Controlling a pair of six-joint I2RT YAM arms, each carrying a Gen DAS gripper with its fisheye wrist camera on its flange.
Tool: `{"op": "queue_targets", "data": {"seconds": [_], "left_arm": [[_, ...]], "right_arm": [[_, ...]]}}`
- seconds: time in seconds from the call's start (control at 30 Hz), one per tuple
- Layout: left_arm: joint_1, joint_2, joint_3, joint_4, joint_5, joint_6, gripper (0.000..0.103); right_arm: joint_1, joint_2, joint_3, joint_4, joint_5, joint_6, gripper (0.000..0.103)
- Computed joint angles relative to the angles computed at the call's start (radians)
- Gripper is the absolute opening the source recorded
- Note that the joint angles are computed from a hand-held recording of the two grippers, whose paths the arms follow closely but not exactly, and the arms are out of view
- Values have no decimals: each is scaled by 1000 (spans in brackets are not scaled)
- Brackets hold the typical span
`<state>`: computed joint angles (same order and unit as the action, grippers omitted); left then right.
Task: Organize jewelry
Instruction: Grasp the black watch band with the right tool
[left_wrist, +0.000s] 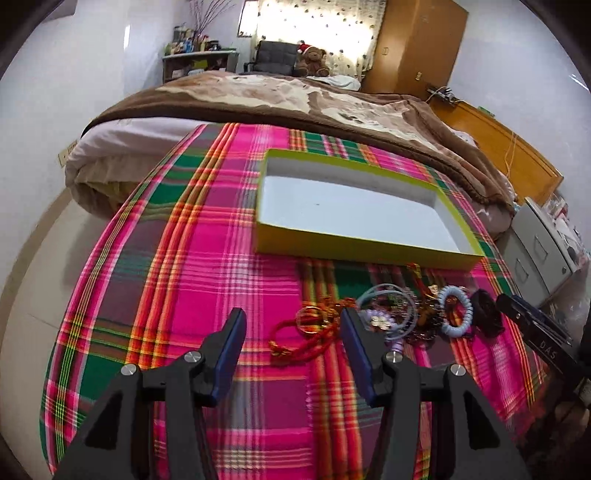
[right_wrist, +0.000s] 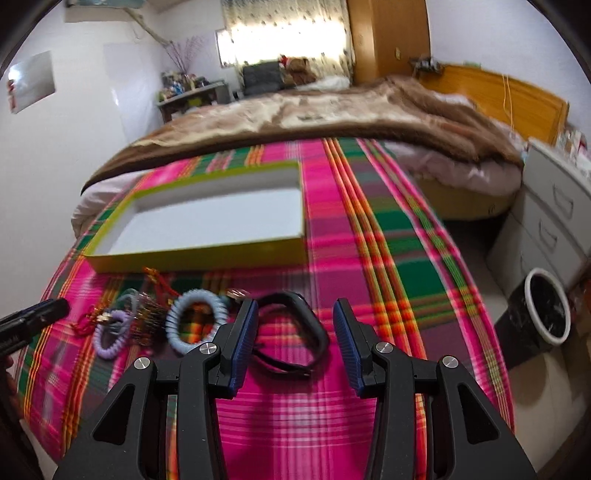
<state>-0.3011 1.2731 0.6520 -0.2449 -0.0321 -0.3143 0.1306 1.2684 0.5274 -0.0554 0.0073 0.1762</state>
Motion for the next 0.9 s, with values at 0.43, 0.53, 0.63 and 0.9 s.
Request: {"op": "queue_targets", "data": {"seconds": [0.43, 0.53, 0.63, 0.9], "left_arm": [[63, 38, 4, -5, 71, 14, 55], [74, 39, 6, -10, 82, 16, 55], [78, 43, 10, -12, 82, 20, 55], [108, 39, 10, -22, 142, 52, 55]], "right_arm": [[-51, 151, 76, -36, -42, -18, 43], [-49, 160, 81, -31, -37, -20, 21], [-40, 171, 89, -32, -26, -29, 19], [-63, 107, 52, -11, -42, -23, 13]]}}
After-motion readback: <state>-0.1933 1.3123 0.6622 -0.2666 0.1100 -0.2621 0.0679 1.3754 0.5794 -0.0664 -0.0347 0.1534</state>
